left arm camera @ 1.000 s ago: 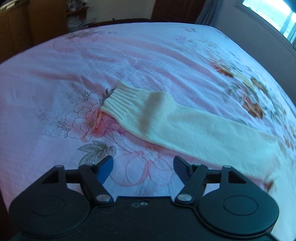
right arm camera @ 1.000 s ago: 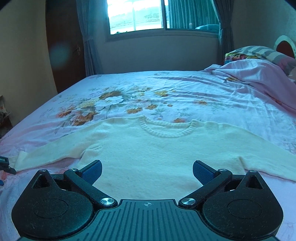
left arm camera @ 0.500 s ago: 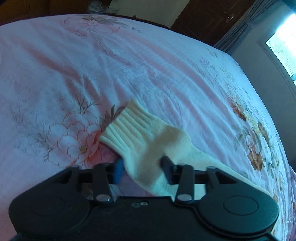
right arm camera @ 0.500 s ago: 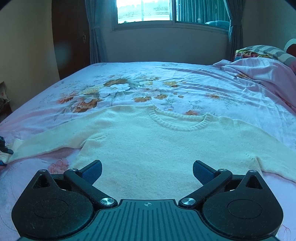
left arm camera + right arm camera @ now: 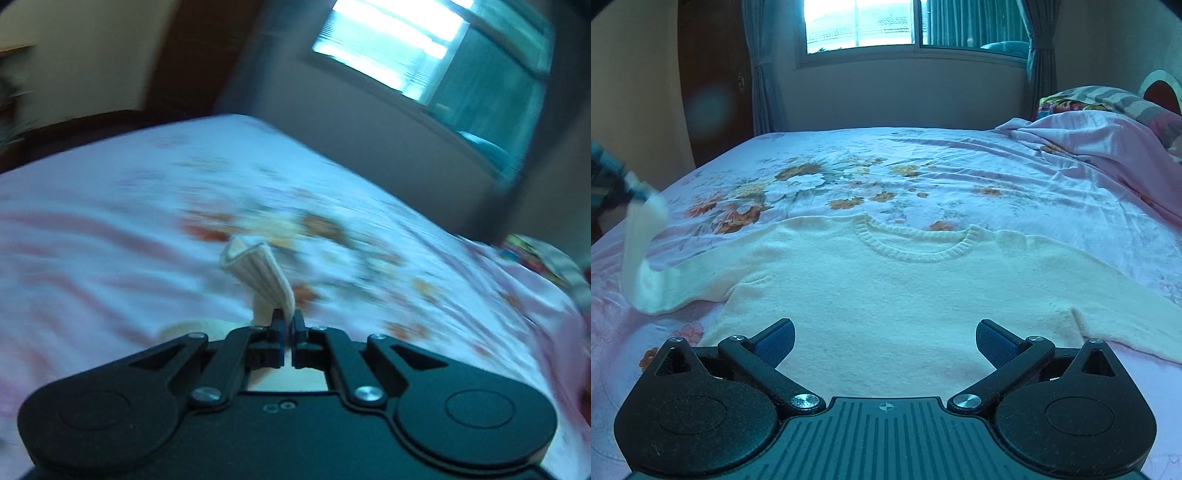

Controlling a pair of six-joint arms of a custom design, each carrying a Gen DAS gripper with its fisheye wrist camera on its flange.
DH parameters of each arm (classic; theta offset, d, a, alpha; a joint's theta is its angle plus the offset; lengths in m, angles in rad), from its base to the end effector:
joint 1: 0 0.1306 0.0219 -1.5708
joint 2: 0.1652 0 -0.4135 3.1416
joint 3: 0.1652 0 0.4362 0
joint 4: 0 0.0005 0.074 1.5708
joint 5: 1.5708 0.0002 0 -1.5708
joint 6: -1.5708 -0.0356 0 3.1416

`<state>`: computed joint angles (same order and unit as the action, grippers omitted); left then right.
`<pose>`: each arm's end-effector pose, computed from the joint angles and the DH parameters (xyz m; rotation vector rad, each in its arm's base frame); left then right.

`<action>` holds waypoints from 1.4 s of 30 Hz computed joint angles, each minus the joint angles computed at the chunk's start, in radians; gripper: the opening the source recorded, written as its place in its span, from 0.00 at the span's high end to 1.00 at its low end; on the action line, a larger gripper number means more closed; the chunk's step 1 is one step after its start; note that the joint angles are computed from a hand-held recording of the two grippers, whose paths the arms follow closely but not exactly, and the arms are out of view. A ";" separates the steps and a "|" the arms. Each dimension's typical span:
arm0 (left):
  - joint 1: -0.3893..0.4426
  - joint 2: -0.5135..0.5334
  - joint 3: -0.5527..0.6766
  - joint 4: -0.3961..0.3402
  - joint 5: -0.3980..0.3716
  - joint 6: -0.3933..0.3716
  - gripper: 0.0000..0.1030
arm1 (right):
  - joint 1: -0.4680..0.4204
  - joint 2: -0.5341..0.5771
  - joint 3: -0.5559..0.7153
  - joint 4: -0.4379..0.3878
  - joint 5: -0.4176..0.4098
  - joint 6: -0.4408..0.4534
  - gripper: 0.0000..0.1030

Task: Fold small clothes
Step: 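Grasp the sweater sleeve cuff with the left gripper and fold it across the body, then grasp the sweater side edge below the armpit with the right gripper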

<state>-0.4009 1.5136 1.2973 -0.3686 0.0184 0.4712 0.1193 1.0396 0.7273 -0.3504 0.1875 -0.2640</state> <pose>0.5370 -0.2289 0.3874 -0.0665 2.2014 -0.5181 0.3730 0.0375 0.3155 0.2618 2.2044 0.0015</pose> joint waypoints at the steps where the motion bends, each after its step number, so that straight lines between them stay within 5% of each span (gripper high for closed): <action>1: -0.038 0.015 0.022 -0.007 0.045 -0.016 0.99 | -0.011 -0.011 -0.005 -0.006 -0.002 0.003 0.00; 6: -0.214 0.098 0.073 -0.067 0.206 -0.108 0.99 | -0.084 -0.063 -0.038 -0.041 -0.026 0.029 0.00; 11: -0.276 0.138 0.063 -0.217 0.255 -0.169 0.88 | -0.168 -0.088 -0.064 -0.096 -0.091 0.049 0.00; 15: -0.244 0.058 -0.008 -0.182 0.194 -0.170 0.81 | -0.197 -0.077 -0.070 -0.090 -0.160 0.029 0.00; 18: -0.216 0.021 -0.028 -0.168 0.072 -0.201 0.70 | -0.194 -0.042 -0.055 -0.072 -0.199 -0.001 0.00; 21: -0.171 0.033 -0.013 -0.193 -0.026 -0.195 0.69 | -0.189 0.007 -0.032 -0.057 -0.221 -0.022 0.01; 22: -0.159 0.034 -0.019 -0.191 -0.047 -0.187 0.69 | -0.191 0.025 -0.025 -0.049 -0.228 -0.026 0.06; 24: -0.142 0.043 -0.023 -0.195 -0.074 -0.180 0.69 | -0.203 0.066 -0.005 -0.052 -0.261 -0.042 0.53; 34: -0.147 0.096 -0.046 -0.174 -0.115 -0.173 0.69 | -0.215 0.206 0.075 -0.033 -0.267 -0.074 0.54; 35: -0.148 0.095 -0.048 -0.170 -0.118 -0.173 0.69 | -0.213 0.206 0.074 -0.029 -0.274 -0.070 0.69; 36: -0.148 0.093 -0.048 -0.171 -0.120 -0.175 0.69 | -0.214 0.202 0.072 -0.026 -0.284 -0.069 0.98; 42: -0.154 0.081 -0.052 -0.139 -0.146 -0.191 0.69 | -0.232 0.113 0.030 0.053 -0.272 -0.104 0.98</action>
<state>-0.5552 1.5949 1.2455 -0.5072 -0.1281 0.2807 -0.1127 1.1523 0.7577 -0.2978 -0.0847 -0.3680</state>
